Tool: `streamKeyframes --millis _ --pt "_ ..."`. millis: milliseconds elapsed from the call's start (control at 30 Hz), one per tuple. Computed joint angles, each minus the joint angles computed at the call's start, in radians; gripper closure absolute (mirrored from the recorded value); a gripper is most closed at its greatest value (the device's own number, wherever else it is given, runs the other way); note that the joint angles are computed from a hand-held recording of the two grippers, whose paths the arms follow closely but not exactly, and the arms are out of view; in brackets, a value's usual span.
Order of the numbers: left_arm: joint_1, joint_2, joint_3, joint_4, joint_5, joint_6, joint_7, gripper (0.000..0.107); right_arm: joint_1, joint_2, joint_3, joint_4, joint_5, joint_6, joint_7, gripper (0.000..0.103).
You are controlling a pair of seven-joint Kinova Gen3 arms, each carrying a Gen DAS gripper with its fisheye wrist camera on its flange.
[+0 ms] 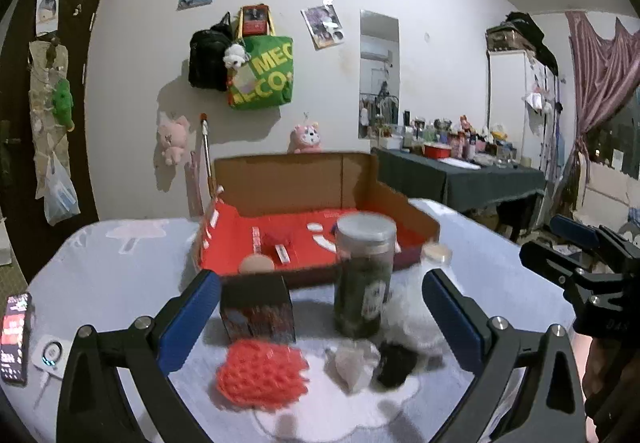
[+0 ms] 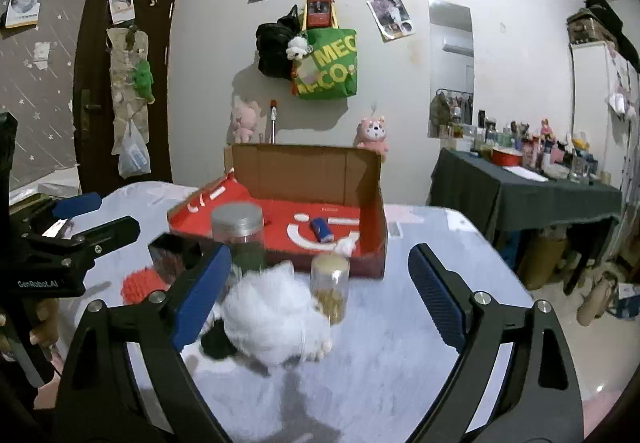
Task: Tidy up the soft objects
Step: 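Move both open tools back out of the box toward the table items, then grasp the orange foam net with the left tool while the right tool grasps the white puff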
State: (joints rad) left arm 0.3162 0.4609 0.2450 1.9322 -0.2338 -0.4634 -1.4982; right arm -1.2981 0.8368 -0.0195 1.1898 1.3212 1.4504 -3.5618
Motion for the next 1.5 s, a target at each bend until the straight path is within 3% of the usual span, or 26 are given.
streamKeyframes --millis 100,400,1033,1200,1333,1500 --pt "0.024 0.027 -0.02 0.002 0.023 0.01 -0.024 0.005 0.0 0.028 0.002 0.0 -0.02 -0.013 -0.034 0.011" --pt "0.011 0.079 -0.019 -0.037 0.067 0.096 -0.022 0.005 0.002 0.026 0.072 0.071 -0.101 -0.189 -0.123 0.011" --pt "-0.015 0.155 -0.018 -0.196 0.135 0.335 -0.064 0.005 0.05 0.02 0.138 0.092 -0.126 -0.405 -0.088 0.011" --pt "-0.061 0.182 0.036 -0.24 0.136 0.404 -0.09 0.011 0.09 0.001 0.137 0.116 -0.122 -0.498 -0.077 0.011" --pt "-0.127 0.208 0.123 -0.274 0.135 0.463 -0.126 0.032 0.117 -0.016 0.138 0.146 -0.119 -0.589 -0.092 0.011" --pt "-0.188 0.213 0.207 -0.257 0.144 0.445 -0.175 0.038 0.126 -0.042 0.156 0.213 -0.071 -0.698 -0.186 0.011"
